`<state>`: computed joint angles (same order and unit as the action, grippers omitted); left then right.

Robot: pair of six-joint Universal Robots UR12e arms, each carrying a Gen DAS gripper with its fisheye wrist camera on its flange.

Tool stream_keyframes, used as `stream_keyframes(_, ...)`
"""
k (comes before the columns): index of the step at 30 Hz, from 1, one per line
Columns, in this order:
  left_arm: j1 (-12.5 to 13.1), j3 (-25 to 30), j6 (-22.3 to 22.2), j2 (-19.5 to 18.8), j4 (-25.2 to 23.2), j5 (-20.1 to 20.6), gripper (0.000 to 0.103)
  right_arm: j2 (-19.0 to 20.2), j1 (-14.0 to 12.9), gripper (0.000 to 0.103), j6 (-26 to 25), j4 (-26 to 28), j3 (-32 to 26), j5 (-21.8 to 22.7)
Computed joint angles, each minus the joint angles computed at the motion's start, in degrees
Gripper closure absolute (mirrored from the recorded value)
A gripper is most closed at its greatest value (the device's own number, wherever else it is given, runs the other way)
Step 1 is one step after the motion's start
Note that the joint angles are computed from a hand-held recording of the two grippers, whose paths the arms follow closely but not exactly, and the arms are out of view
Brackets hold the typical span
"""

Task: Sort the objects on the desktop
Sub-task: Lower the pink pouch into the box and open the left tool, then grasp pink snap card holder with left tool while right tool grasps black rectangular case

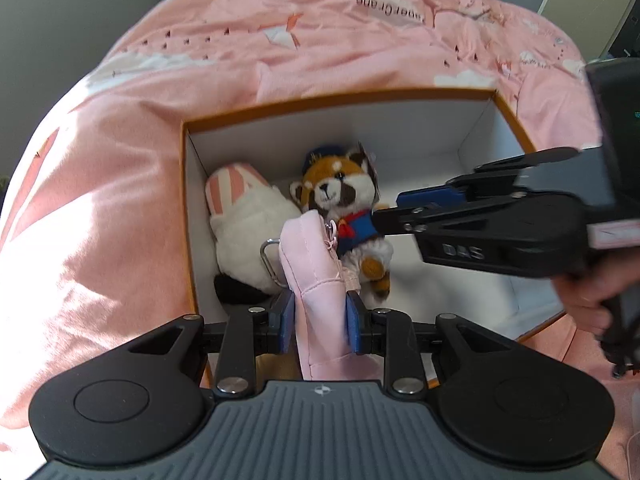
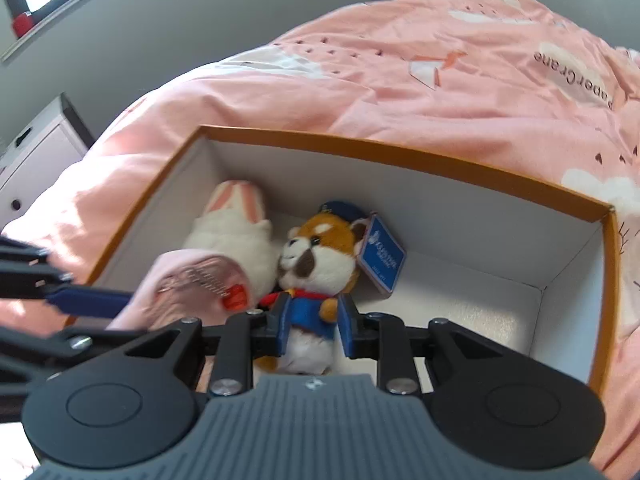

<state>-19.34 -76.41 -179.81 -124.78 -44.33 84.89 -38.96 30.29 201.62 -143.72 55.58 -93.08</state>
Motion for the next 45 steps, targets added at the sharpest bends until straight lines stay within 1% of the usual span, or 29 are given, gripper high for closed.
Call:
stream_keyframes(2,0.0,0.6,-0.4,-0.3,-2.7,-0.4,0.073,-0.7,-0.1,0.076,0.0,0.2,0.9,1.8)
stream_keyframes(5,-0.3,0.2,-0.3,-0.3,-2.3,0.4,0.073,-0.9,-0.8,0.076,1.6,1.1,1.5,7.7)
stream_keyframes(6,-0.3,0.2,-0.2,-0.3,-2.4,0.5,0.073,-0.9,-0.9,0.077,2.0,1.4,1.4,8.9)
stream_keyframes(8,-0.4,0.3,-0.2,-0.3,-2.6,0.5,0.073,-0.4,-0.9,0.077,1.8,2.5,0.9,9.7)
stream_keyframes(10,-0.3,0.7,-0.2,-0.7,-3.2,0.5,0.073,0.5,-0.9,0.082,2.4,3.4,-0.2,10.6)
stream_keyframes(11,-0.3,0.9,-0.4,-0.8,-3.6,0.5,0.073,0.8,-0.9,0.086,2.9,3.7,-0.6,11.2)
stream_keyframes(13,-0.2,1.0,-0.4,-1.0,-4.3,0.5,0.073,1.4,-0.9,0.087,3.9,5.1,-1.7,12.1)
stream_keyframes(17,-0.3,0.6,-0.2,-1.1,-3.7,1.0,0.073,2.6,-0.8,0.089,3.4,8.2,-4.0,12.3)
stream_keyframes(20,-0.4,0.7,-0.3,-1.3,-4.0,1.4,0.072,3.3,-0.7,0.091,3.2,9.2,-5.2,12.5)
stream_keyframes(21,-0.4,0.7,-0.3,-1.3,-4.2,1.5,0.071,3.4,-0.7,0.093,3.1,9.2,-5.4,12.4)
stream_keyframes(23,-0.4,0.4,0.0,-1.1,-4.1,1.7,0.07,3.4,-0.6,0.094,3.0,8.9,-5.3,12.5)
stream_keyframes(25,-0.5,-0.6,1.2,-0.6,-2.4,2.3,0.066,3.1,-0.4,0.094,2.6,8.4,-4.8,11.9)
stream_keyframes(26,-0.7,-1.2,1.9,-0.3,-1.4,3.0,0.061,2.8,-0.4,0.094,2.4,8.0,-4.4,11.5)
stream_keyframes(27,-0.9,-1.9,2.5,0.1,-0.2,4.1,0.049,2.6,-0.3,0.094,2.2,7.7,-4.0,11.0)
stream_keyframes(28,-1.1,-2.6,3.1,0.6,1.3,5.3,0.046,2.3,-0.2,0.093,2.1,7.5,-3.7,10.4)
stream_keyframes(29,-1.3,-3.6,3.9,1.1,2.9,5.9,0.045,2.1,-0.1,0.093,2.0,7.2,-3.4,9.8)
stream_keyframes(31,-1.3,-4.9,4.8,2.2,4.7,5.9,0.045,1.7,0.1,0.093,2.0,6.7,-2.8,8.9)
stream_keyframes(32,-1.2,-5.5,4.6,2.8,5.3,5.7,0.045,1.5,0.2,0.092,2.0,6.5,-2.5,8.5)
stream_keyframes(34,-0.9,-6.8,3.9,3.9,6.5,5.0,0.045,1.2,0.5,0.087,1.8,6.2,-2.2,7.2)
stream_keyframes(35,-0.9,-7.0,3.6,4.3,7.0,4.6,0.045,0.9,0.7,0.083,1.4,5.7,-1.9,6.4)
stream_keyframes(37,-0.8,-7.8,3.2,5.1,8.8,4.3,0.045,-0.3,0.9,0.082,0.2,3.4,0.1,5.1)
stream_keyframes(40,-0.6,-10.1,2.8,6.9,12.1,4.0,0.045,-2.4,1.7,0.079,-1.6,-1.0,3.5,2.0)
stream_keyframes(41,-0.5,-10.8,2.5,7.3,12.9,4.0,0.045,-3.0,2.0,0.077,-2.1,-2.9,4.6,1.1)
stream_keyframes(44,-0.2,-12.3,0.1,8.5,14.2,4.5,0.045,-4.8,2.8,0.076,-2.3,-9.6,8.2,-0.1)
stream_keyframes(45,0.0,-12.8,-0.8,9.0,14.0,4.3,0.045,-5.4,3.0,0.076,-1.9,-12.1,9.5,0.0)
